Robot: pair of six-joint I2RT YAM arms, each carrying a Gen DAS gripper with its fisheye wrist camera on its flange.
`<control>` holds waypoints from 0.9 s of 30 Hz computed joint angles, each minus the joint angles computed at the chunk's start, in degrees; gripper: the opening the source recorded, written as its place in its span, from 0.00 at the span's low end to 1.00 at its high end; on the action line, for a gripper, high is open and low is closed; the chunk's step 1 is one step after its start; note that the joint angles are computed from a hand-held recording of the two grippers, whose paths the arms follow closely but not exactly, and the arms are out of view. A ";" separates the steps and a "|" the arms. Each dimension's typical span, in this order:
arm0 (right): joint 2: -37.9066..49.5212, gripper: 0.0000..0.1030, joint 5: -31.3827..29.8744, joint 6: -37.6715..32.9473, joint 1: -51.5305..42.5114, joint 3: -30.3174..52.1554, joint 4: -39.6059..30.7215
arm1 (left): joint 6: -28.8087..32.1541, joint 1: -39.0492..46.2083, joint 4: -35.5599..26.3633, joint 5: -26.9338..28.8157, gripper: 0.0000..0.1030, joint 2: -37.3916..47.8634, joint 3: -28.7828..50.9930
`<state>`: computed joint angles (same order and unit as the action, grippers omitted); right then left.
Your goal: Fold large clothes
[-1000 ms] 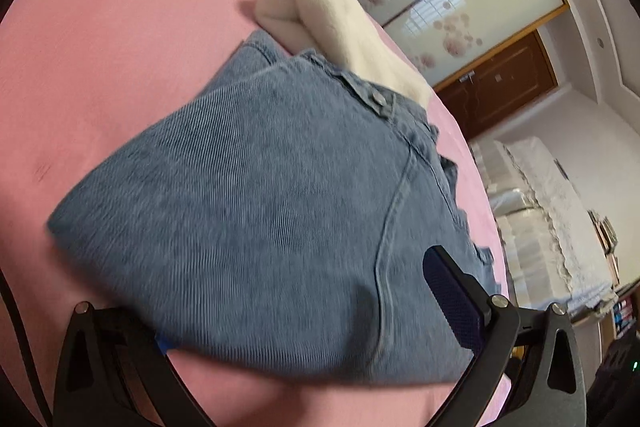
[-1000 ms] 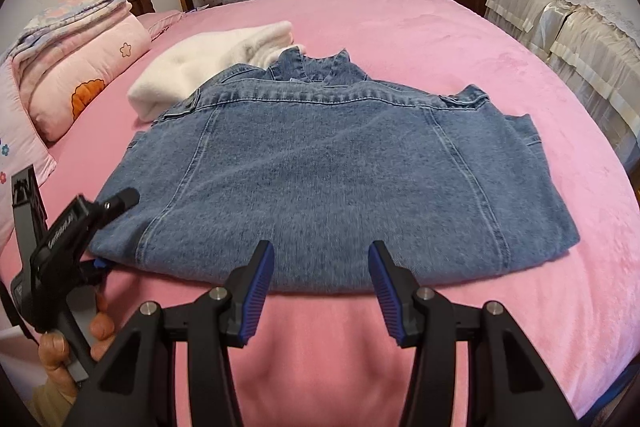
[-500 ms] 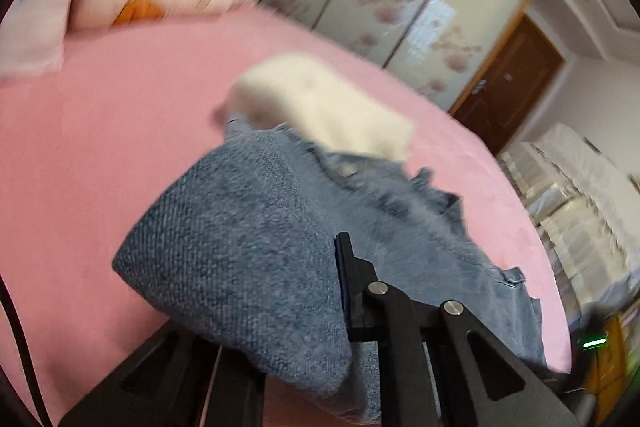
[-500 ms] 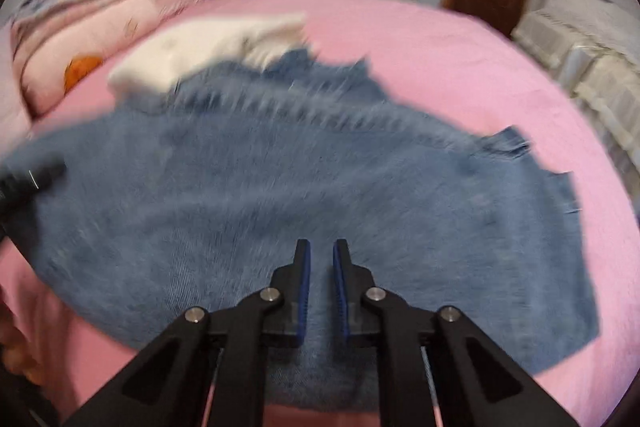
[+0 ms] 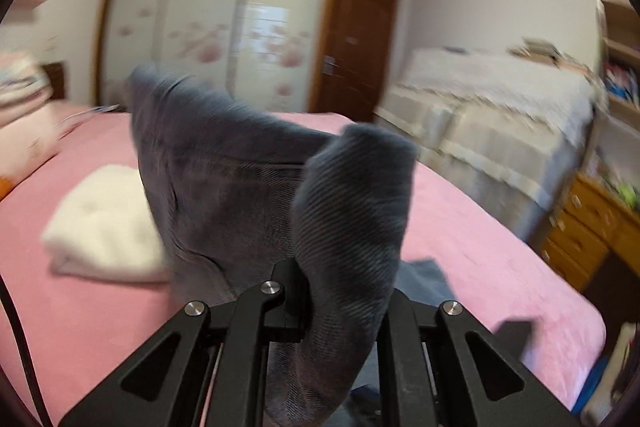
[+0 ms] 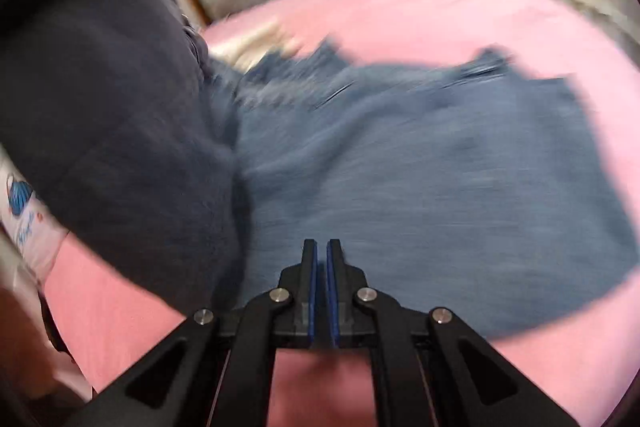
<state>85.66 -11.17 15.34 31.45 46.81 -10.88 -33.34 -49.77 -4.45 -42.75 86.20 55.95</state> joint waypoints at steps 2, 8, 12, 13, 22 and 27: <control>-6.36 0.05 2.12 -2.09 -5.01 -3.32 -2.60 | 0.86 -0.63 3.42 3.47 0.09 8.37 4.14; -13.00 0.05 0.64 -11.87 -26.53 -8.71 -10.80 | 0.04 0.61 -6.21 18.58 0.31 31.72 21.09; -13.52 0.05 -2.65 -14.26 -31.99 -9.42 -13.06 | 0.77 -1.56 -10.88 16.96 0.56 31.53 22.23; -12.96 0.05 -3.46 -13.94 -32.12 -9.06 -12.89 | 0.53 -2.10 -10.78 16.98 0.70 29.59 21.04; -9.36 0.37 -13.08 -8.47 -29.04 -2.39 -12.29 | -6.69 -6.16 -24.43 3.88 0.84 12.25 16.63; -3.38 0.60 -19.39 -4.46 -28.86 3.76 -13.89 | -14.82 -4.49 -32.33 -0.01 0.84 6.89 11.38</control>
<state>82.28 -30.56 10.89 2.59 50.56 -24.77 -48.16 -54.26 -36.78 -42.76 93.09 67.33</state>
